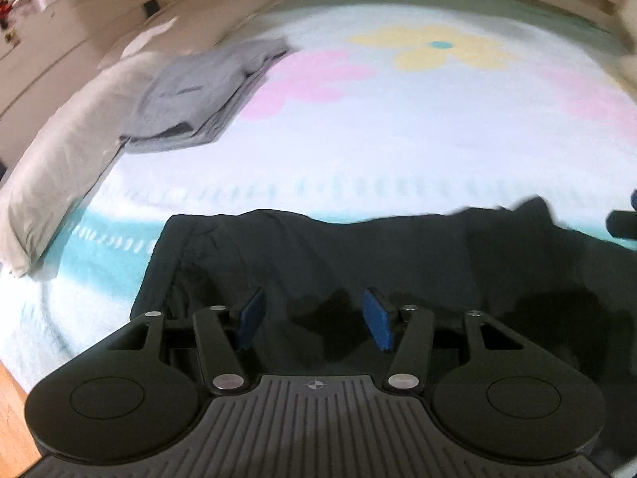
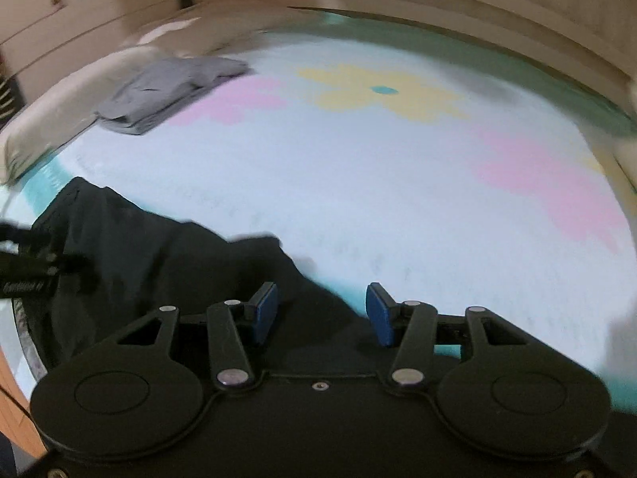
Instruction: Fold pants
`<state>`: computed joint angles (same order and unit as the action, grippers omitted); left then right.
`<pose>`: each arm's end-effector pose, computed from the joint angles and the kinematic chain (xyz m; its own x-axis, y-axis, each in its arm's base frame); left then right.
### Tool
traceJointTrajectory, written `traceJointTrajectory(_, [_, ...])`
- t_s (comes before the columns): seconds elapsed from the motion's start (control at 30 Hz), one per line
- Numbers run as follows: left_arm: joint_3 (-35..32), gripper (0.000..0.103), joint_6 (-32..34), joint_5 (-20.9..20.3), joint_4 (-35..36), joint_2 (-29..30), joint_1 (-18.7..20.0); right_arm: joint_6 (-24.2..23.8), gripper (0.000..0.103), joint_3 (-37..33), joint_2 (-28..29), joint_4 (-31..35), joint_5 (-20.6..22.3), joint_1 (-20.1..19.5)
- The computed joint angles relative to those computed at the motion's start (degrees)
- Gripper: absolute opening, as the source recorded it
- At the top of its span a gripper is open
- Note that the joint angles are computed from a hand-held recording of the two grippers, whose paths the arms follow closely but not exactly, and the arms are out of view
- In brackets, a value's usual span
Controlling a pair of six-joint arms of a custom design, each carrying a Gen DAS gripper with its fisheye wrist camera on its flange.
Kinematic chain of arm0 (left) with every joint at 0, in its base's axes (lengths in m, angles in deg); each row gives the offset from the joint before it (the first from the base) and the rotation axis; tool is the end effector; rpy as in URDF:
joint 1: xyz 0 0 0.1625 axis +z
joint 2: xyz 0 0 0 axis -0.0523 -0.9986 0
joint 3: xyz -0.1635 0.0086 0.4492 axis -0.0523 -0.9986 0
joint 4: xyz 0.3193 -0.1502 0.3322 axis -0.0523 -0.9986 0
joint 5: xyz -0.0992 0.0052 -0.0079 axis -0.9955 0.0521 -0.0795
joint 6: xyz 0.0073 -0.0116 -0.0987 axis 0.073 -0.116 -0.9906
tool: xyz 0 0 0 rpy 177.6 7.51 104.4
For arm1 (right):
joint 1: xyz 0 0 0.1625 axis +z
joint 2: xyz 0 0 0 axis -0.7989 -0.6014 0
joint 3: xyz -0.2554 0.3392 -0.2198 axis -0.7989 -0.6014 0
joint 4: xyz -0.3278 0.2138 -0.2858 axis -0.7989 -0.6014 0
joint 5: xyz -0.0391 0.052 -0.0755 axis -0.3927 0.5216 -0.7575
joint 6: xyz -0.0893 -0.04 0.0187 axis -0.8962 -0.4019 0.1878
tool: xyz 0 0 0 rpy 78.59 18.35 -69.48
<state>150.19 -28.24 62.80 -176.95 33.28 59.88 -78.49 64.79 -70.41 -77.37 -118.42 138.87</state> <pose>-0.2367 -0.7773 0.0431 -0.5239 -0.3529 -0.7752 0.2290 0.8183 -0.5272 0.0490 -0.8866 0.2147 -0.5692 -0.6024 0.5596 -0.7859 0.5987 -0.1549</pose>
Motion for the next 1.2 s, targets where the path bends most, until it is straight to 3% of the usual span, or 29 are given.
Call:
traceJointTrajectory(0.1, [-1.4, 0.053, -9.6, -2.3, 11.0, -0.3, 2.0, 0.2, 0.057, -4.6, 2.9, 5.6, 1.2, 0.4])
traceJointTrajectory(0.17, [1.1, 0.054, -11.5, -5.3, 8.6, -1.2, 2.5, 1.4, 0.058, -7.2, 4.5, 7.8, 1.6, 0.3])
traceJointTrajectory(0.23, [4.5, 0.054, -8.8, -3.9, 1.8, -1.9, 2.0, 4.3, 0.058, -10.4, 6.4, 10.4, 2.3, 0.2])
traceJointTrajectory(0.4, [5.6, 0.054, -8.6, -3.7, 0.6, -2.2, 1.5, 9.3, 0.058, -15.3, 9.5, 16.4, 3.7, 0.0])
traceJointTrajectory(0.57, [5.6, 0.055, -7.5, -3.6, -1.2, -2.1, 1.6, 7.2, 0.058, -16.7, 10.3, 23.2, 1.9, 0.2])
traceJointTrajectory(0.7, [5.6, 0.054, -7.5, -3.4, -1.7, -2.0, 1.6, 1.8, 0.054, -12.7, 7.2, 26.7, 1.8, 0.0])
traceJointTrajectory(0.83, [5.8, 0.055, -7.8, -3.4, -2.0, -2.0, 1.5, 0.0, 0.054, -11.4, 5.9, 30.7, 1.7, -0.3])
traceJointTrajectory(0.93, [6.0, 0.055, -7.5, -3.4, -2.7, -2.1, 1.5, -1.8, 0.054, -10.9, 5.4, 27.9, 2.8, 0.1])
traceJointTrajectory(1.03, [5.7, 0.055, -8.1, -3.2, -2.0, -1.9, 1.5, 2.6, 0.055, -11.8, 5.6, 24.2, 7.5, 0.0])
traceJointTrajectory(1.13, [5.7, 0.055, -8.1, -2.8, -1.7, -1.8, 1.4, 4.3, 0.064, -13.3, 7.3, 18.8, 7.5, 0.6])
traceJointTrajectory(1.2, [6.1, 0.055, -7.2, -2.7, -2.8, -1.8, 1.4, 5.0, 0.068, -15.2, 8.9, 19.0, 6.1, 0.9])
